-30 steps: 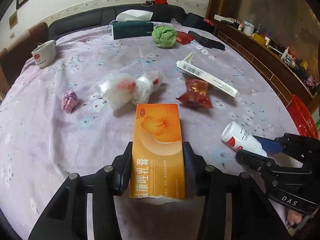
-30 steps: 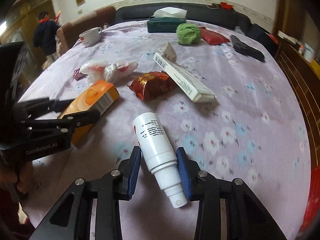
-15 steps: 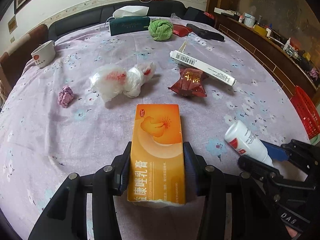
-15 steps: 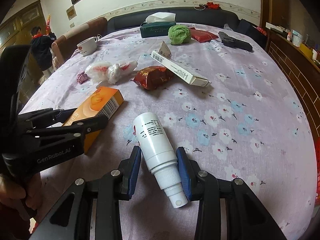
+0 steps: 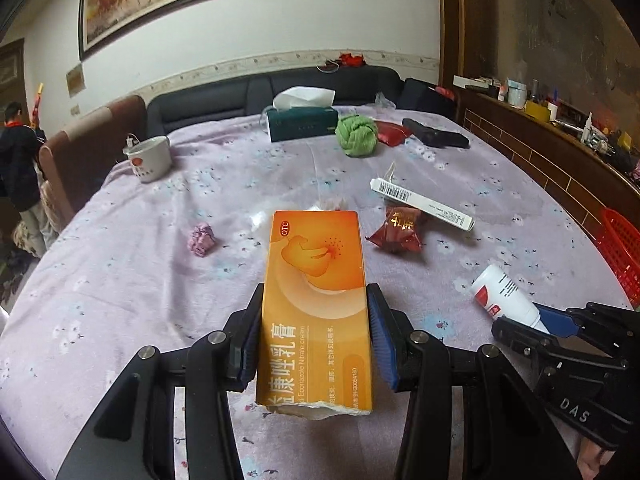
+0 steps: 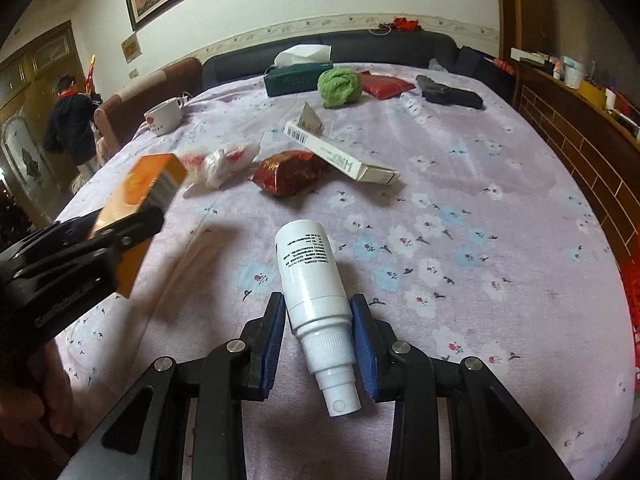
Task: Collect trash
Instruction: 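Lift the held spray bottle and ointment box above the table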
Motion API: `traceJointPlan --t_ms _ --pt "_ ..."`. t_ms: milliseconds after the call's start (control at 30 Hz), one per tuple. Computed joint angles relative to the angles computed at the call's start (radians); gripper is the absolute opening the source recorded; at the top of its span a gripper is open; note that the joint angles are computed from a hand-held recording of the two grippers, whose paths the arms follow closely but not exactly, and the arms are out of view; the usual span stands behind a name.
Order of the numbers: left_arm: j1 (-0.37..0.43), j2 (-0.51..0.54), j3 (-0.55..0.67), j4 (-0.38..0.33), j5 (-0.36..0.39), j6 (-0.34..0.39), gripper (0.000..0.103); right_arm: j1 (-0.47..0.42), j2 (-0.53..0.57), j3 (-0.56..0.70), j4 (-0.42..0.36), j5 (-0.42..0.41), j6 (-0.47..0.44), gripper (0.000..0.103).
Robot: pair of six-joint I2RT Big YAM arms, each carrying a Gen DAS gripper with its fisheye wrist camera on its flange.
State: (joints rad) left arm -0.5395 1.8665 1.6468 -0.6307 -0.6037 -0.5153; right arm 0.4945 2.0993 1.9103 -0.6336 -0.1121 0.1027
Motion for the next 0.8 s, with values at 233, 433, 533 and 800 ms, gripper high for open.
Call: traceJointPlan --t_ms 233,433,533,800 --pt "-0.009 -0.009 -0.012 0.012 -0.030 0.000 0.045 -0.002 -0.018 -0.029 0.033 0.029 0.031 0.035" --pt "-0.012 -0.011 -0.014 0.015 -0.042 0.003 0.045 0.001 -0.018 -0.028 0.036 0.060 0.032 0.035" --pt "-0.013 -0.010 -0.013 0.013 -0.040 0.000 0.045 0.001 -0.022 -0.036 0.044 0.068 0.034 0.035" --pt "-0.007 -0.012 -0.015 0.016 -0.021 -0.006 0.045 0.011 -0.039 -0.062 0.075 0.118 0.022 0.035"
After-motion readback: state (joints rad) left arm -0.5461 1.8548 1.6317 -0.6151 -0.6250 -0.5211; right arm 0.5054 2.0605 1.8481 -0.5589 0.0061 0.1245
